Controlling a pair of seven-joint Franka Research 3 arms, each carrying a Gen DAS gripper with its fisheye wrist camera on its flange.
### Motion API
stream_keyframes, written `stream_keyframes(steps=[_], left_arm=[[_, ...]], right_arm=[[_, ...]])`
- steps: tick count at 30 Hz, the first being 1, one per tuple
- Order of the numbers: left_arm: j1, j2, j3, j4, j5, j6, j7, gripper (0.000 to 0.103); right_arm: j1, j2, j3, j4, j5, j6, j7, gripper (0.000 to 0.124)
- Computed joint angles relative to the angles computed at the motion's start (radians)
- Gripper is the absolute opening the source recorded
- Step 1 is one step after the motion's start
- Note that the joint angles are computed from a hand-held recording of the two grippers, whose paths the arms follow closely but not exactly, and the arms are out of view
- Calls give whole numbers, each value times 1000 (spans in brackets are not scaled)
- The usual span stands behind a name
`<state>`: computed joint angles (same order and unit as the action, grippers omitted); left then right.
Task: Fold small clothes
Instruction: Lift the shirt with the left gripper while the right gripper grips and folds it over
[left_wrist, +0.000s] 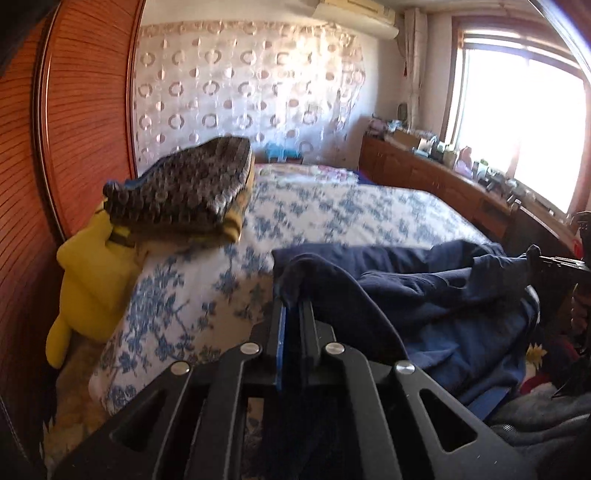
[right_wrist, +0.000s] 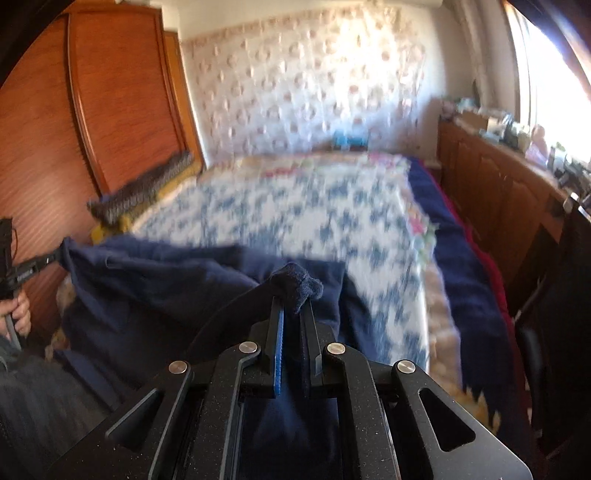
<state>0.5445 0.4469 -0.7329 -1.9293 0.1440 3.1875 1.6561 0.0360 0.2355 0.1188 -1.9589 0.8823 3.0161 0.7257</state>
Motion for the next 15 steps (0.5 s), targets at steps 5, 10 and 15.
stream_keyframes(steps=[5, 10, 15], left_arm=[[-3, -2, 11, -12, 1, -13, 19, 18], [37, -18, -28, -25, -12, -22, 75, 35], [83, -9, -84, -10, -51, -43, 116, 48]], right_arm=[[34, 26, -57, -19, -126, -22, 141, 6], [32, 5, -62, -39, -216, -9, 195, 20], [8, -30, -40, -60, -218, 33, 185, 44]])
